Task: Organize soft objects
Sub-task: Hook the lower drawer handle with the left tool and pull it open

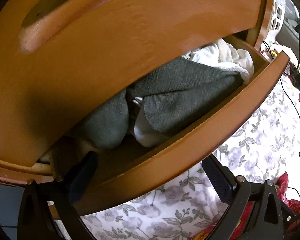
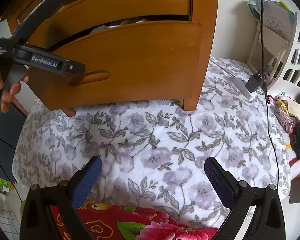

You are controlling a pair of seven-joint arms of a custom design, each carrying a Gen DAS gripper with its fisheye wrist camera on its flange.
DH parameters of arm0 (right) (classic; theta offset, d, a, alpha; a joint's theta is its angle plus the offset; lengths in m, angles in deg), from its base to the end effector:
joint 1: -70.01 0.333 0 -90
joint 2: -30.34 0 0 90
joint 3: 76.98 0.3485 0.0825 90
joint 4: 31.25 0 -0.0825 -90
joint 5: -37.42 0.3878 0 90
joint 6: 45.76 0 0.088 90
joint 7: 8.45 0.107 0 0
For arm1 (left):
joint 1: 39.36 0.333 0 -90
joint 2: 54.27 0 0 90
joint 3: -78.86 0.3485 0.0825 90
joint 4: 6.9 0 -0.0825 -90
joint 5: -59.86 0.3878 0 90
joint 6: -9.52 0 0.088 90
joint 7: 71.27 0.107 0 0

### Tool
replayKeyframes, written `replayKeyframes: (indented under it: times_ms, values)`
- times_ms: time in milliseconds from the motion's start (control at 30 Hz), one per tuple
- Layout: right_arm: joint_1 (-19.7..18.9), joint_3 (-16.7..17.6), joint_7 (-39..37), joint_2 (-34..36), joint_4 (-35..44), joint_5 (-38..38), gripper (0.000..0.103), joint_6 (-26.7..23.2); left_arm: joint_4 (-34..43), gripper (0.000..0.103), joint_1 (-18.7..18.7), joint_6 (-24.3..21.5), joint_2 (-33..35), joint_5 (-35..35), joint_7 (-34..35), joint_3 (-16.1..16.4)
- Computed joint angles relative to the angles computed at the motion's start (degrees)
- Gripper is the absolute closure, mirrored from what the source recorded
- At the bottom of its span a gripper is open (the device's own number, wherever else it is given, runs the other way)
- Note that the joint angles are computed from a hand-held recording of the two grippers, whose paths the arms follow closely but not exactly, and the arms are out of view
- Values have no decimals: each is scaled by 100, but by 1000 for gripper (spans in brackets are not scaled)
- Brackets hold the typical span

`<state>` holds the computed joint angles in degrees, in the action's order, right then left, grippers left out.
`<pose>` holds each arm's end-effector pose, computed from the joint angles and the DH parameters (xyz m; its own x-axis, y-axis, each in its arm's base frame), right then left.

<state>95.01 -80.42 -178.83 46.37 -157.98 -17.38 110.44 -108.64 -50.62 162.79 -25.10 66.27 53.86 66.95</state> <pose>0.5221 0.2398 0.2930 -0.4720 -0.8788 -0.0703 -0.7459 0.4406 -0.4996 0.6598 -0.2647 0.3467 -0.8342 -0.5084 -0.2134 -0.4282 0.8412 -0.3300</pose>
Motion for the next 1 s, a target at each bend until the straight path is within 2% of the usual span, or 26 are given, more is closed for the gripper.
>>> replayKeyframes:
  times_ms: [400,733,1000]
  values:
    - [67,161,-67,-189,-18,27,0,-256,-425,0,198,79,-312,-248,313,-132]
    - [114,351,-15,-409,-88,-44,0,-529,-590,0,258,-42,-515,-460,452,-188]
    - [128,520,65,-610,-203,-72,0,-752,-233,0,243,-263,-304,-558,539,-189]
